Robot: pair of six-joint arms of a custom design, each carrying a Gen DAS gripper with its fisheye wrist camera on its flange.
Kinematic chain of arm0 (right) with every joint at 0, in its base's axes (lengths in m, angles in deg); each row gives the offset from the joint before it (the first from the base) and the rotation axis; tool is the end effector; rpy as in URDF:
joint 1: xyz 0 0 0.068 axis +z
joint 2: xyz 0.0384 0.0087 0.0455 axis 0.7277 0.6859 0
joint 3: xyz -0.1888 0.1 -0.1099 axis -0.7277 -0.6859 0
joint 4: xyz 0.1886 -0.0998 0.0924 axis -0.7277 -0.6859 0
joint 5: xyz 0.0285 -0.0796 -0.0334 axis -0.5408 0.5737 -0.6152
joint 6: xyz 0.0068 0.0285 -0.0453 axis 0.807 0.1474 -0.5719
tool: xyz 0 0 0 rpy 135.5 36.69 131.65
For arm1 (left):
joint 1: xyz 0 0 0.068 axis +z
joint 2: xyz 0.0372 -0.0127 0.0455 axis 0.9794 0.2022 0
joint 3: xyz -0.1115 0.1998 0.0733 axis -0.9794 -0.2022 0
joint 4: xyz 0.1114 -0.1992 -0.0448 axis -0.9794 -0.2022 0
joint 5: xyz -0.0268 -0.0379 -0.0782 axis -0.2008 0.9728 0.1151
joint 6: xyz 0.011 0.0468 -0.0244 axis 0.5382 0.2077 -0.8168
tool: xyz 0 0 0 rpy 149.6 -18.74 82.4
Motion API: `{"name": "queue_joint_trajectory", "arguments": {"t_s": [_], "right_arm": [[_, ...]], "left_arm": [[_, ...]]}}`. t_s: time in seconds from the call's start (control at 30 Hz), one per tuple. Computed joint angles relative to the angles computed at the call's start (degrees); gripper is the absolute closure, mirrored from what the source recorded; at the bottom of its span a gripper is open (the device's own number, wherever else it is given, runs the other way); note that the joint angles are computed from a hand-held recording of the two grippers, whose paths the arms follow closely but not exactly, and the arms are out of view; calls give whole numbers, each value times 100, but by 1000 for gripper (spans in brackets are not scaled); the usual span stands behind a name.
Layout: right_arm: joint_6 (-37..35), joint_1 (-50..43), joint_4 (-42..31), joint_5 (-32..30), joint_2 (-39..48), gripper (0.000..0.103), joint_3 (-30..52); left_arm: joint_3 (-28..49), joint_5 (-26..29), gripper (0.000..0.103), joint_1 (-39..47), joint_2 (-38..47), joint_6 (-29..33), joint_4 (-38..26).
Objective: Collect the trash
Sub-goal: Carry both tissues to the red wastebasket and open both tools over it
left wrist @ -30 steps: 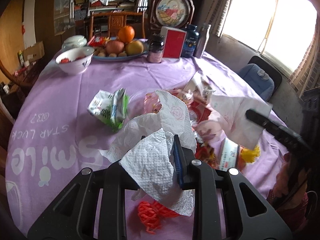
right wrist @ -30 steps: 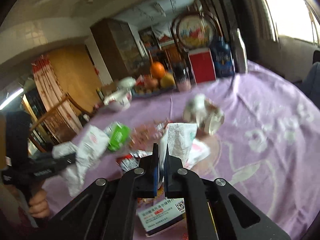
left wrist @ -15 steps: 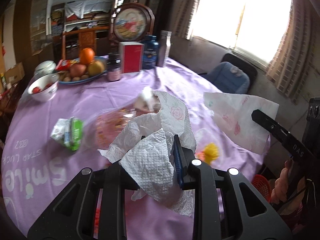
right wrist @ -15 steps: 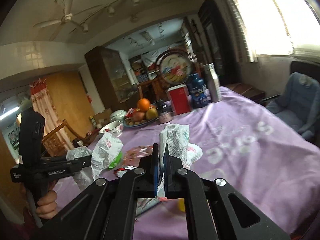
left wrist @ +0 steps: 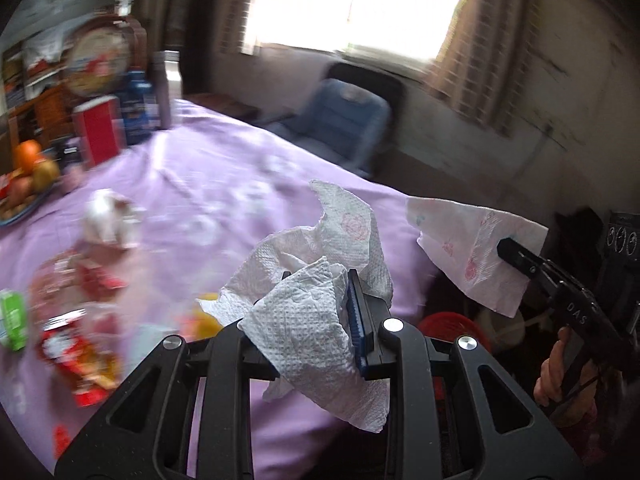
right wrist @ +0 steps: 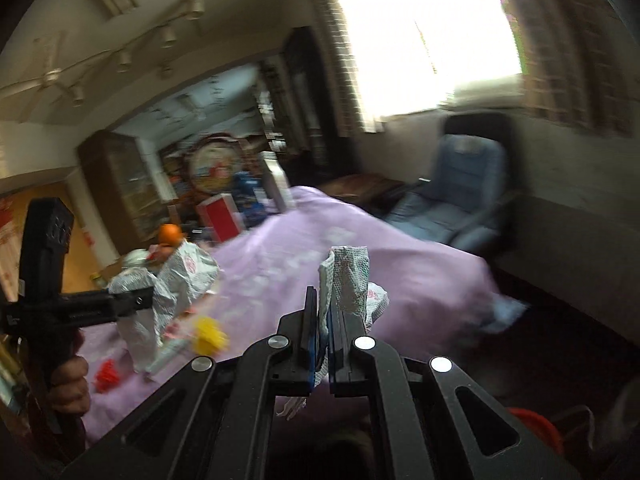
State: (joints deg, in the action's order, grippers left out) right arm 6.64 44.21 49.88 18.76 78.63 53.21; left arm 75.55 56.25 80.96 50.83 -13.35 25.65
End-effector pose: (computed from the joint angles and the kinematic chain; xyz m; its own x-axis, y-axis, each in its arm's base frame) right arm 0.1892 0.0067 0.2377 -0.5063 0.1559 -0.8482 -0.2594 0.9104 0.3222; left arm 0.2298 -0.0026 0.3019 -0.6797 0.1142 -0.7246 0.3214 0.9343 -0.1542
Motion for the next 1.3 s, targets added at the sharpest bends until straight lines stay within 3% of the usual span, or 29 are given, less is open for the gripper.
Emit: {"name": "queue_joint_trajectory", "arguments": {"t_s": [0.1, 0.23, 0.37, 0.5, 0.53, 0.57, 0.6, 0.63, 0.77, 0.93, 1.0, 1.07, 1.2, 1.3], "right_arm": [[-559, -1317, -377, -582, -174, 98, -364], [-1444, -2734, -662, -1180, 238, 98, -648], [-2202, -3527, -269, -1263, 1422, 98, -974], [-2310, -3457, 899, -762, 3390, 94, -1078], [-2210, -3457, 1222, -620, 3807, 87, -1080], [-2141, -3484, 1464, -515, 3973, 67, -1133], [-2063, -3517, 1677, -386, 3997, 55, -1215], [-2020, -3589, 1865, -277, 3872, 38, -1342], [-1842, -3609, 2470, 622, 2150, 5, -2205], [-1873, -4067, 2542, 942, 1095, 5, -2538], [-2138, -4486, 2728, 754, 1269, 6, -2540], [-2169, -4564, 2962, 880, 1245, 6, -2691], [-2566, -5265, 2135, -258, 773, 6, -2572], [-2571, -5436, 1616, -531, 338, 6, -2475]], "left_arm": [[-156, -296, 76, -988, 261, -302, 365], [-77, -541, 76, -2134, 969, -632, 783], [-3, -637, 76, -2914, 1609, -854, 1137], [144, -728, 76, -3427, 2434, -1000, 1489], [192, -759, 76, -3509, 2617, -1027, 1532], [242, -786, 76, -3569, 2801, -1038, 1564], [315, -823, 76, -3651, 3015, -1063, 1579], [386, -844, 76, -3712, 3232, -1065, 1589], [790, -885, 76, -3948, 3961, -1099, 1632], [1289, -747, 69, -4282, 4631, -1135, 1613], [1438, -717, 44, -4385, 4794, -1181, 1546], [1388, -832, 28, -4510, 4826, -1263, 1617], [1376, -1017, 25, -4594, 4805, -1241, 1542], [1283, -1214, 23, -4579, 4654, -1290, 1591]]}}
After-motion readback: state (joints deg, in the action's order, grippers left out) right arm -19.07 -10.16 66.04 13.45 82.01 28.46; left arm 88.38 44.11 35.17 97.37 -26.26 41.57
